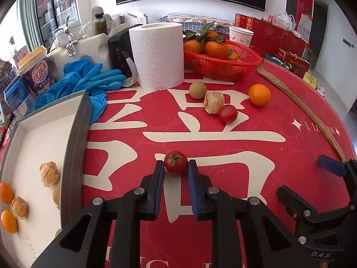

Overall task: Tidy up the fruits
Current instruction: 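Hold the cherry tomato in the left gripper while the right gripper moves toward a mandarin orange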

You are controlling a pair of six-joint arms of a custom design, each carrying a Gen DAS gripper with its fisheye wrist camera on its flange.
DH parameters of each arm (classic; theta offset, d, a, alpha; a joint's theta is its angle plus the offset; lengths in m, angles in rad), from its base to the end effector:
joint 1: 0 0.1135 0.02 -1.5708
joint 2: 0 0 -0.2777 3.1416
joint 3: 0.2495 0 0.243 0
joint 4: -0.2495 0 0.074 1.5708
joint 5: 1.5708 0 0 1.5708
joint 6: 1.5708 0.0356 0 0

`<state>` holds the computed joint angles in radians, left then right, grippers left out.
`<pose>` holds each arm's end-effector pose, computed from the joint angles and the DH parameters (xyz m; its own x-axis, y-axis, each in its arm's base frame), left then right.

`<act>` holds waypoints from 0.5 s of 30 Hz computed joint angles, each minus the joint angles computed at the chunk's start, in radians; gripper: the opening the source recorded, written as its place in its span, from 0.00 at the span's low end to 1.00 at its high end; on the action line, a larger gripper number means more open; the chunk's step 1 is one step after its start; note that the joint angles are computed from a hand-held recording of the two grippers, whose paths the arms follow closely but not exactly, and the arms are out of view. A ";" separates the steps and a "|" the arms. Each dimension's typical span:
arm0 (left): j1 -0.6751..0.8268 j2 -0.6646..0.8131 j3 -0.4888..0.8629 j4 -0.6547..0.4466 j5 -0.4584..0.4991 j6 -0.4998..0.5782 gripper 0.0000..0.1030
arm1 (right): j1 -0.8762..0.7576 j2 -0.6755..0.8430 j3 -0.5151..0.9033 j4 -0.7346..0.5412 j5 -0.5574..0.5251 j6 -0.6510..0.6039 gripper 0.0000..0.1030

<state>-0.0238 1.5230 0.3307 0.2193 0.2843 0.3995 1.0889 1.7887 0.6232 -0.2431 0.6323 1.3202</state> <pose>0.2101 -0.0150 0.1048 -0.6910 0.3899 -0.6087 0.4879 0.8729 0.0053 0.1320 0.2070 0.0905 -0.7630 0.2273 -0.6051 0.2768 0.9609 0.0118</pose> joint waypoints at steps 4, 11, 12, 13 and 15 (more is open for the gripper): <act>-0.002 0.015 0.029 -0.026 -0.009 -0.017 0.56 | -0.001 0.000 -0.001 0.002 0.000 -0.002 1.00; -0.049 0.021 -0.001 0.043 -0.026 -0.027 0.26 | 0.000 0.001 -0.001 0.004 0.000 -0.003 1.00; -0.058 0.007 -0.013 0.047 -0.036 -0.021 0.23 | 0.000 0.001 -0.001 0.004 0.000 -0.003 1.00; -0.063 -0.006 -0.026 0.053 -0.048 -0.019 0.23 | 0.000 0.001 -0.001 0.004 0.000 -0.003 1.00; -0.043 -0.030 -0.041 0.042 -0.028 -0.010 0.23 | 0.001 0.002 0.000 0.004 0.000 -0.002 1.00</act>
